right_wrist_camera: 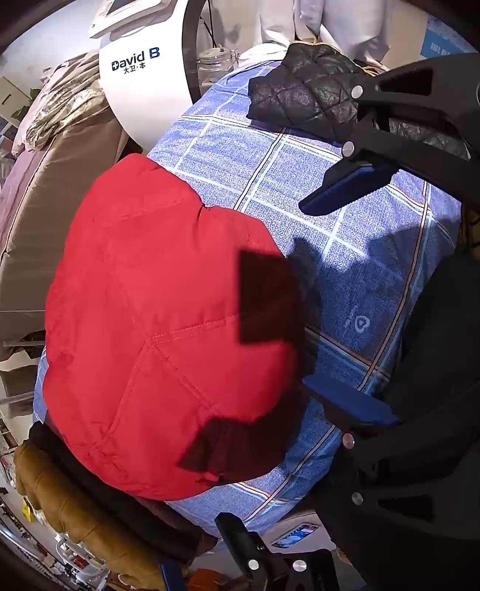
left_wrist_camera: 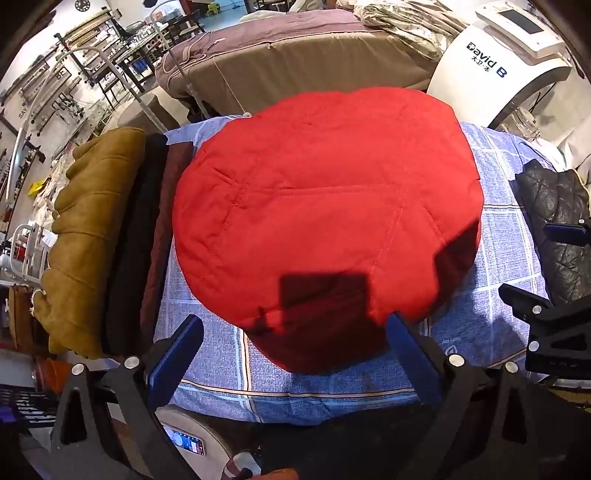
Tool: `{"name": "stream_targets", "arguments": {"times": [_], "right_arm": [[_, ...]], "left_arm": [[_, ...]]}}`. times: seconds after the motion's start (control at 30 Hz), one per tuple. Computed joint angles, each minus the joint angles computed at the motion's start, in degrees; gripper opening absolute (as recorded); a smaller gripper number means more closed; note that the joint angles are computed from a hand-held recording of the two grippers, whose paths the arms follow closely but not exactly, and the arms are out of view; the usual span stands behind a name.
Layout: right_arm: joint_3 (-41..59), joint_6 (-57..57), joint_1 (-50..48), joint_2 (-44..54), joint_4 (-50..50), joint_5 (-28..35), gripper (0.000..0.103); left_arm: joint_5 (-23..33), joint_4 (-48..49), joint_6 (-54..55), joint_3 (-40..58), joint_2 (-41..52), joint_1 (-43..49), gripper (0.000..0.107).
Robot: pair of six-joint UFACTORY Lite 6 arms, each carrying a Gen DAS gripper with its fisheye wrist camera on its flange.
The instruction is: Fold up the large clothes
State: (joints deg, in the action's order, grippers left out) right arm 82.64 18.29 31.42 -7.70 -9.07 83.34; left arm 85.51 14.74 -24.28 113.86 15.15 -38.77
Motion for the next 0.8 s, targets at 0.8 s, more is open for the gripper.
{"name": "stream_targets", "arguments": {"times": [0.8], "right_arm": [[-1.3,-0.7,-0.2,-0.4,0.8,-0.1,0.087]], "left_arm": [[-0.3,-1.9,-0.5,-2.5,-1.0,1.0,0.097]]}}
